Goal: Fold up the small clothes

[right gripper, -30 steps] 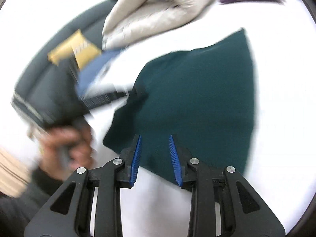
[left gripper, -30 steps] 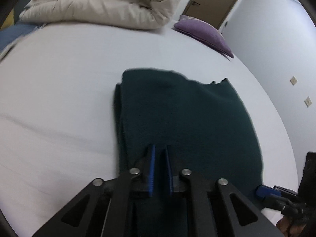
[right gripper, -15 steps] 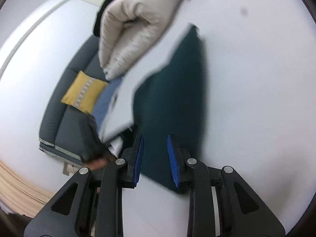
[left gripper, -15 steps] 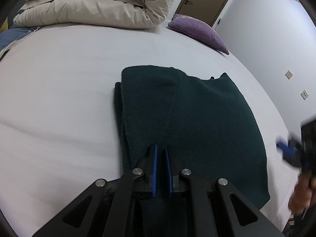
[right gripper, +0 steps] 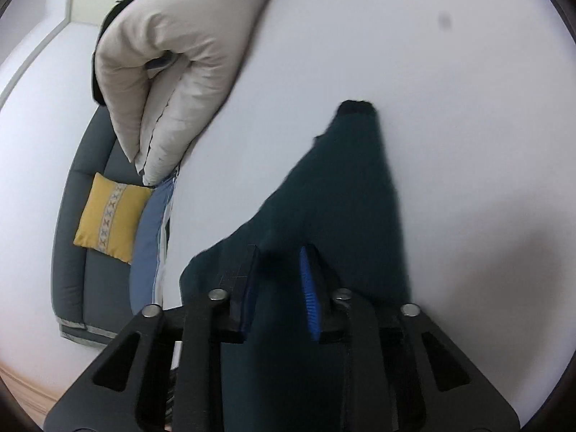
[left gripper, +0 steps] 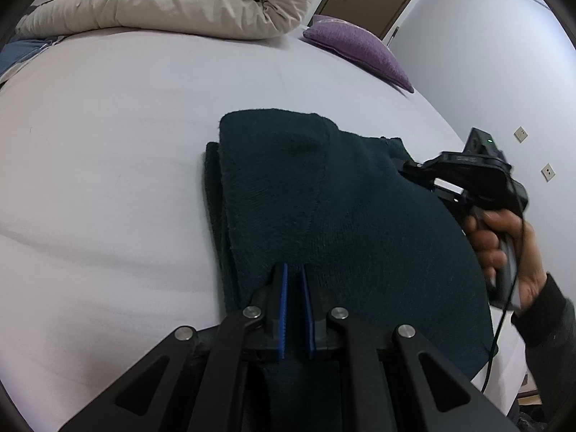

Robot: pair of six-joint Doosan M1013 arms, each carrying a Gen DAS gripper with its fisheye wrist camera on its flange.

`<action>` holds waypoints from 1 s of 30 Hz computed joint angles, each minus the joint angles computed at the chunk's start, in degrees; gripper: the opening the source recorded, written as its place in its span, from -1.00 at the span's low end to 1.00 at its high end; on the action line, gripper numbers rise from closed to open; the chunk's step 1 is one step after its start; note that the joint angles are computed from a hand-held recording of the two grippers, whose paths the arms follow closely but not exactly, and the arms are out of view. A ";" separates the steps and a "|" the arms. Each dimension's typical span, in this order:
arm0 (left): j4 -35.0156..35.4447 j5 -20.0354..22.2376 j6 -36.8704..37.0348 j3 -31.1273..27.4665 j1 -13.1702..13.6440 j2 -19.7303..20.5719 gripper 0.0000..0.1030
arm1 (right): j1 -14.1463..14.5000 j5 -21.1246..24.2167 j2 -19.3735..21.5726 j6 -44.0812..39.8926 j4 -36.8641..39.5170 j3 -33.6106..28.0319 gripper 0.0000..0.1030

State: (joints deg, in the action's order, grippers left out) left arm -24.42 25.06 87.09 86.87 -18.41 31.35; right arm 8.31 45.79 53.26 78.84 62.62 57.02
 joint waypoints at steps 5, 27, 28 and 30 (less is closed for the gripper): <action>1.05 0.69 -0.79 -0.63 -0.08 0.35 -0.74 | -0.51 -5.34 -0.29 5.56 -5.10 0.76 -1.00; 15.32 0.65 -11.53 -0.68 -2.00 0.22 -0.74 | 2.96 -1.28 -3.87 -3.09 -8.36 3.54 -0.89; 16.10 0.63 -12.09 -0.66 -2.10 0.21 -0.74 | 3.08 -1.80 -5.16 -4.55 -9.10 4.88 -0.79; 17.79 0.61 -13.49 -0.59 -2.34 0.16 -0.74 | 2.37 0.40 -7.12 -11.27 -2.23 8.06 -0.66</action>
State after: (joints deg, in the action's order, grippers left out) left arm -6.63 25.67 73.60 86.28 -20.74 31.51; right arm 10.68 46.19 46.15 67.57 60.39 65.09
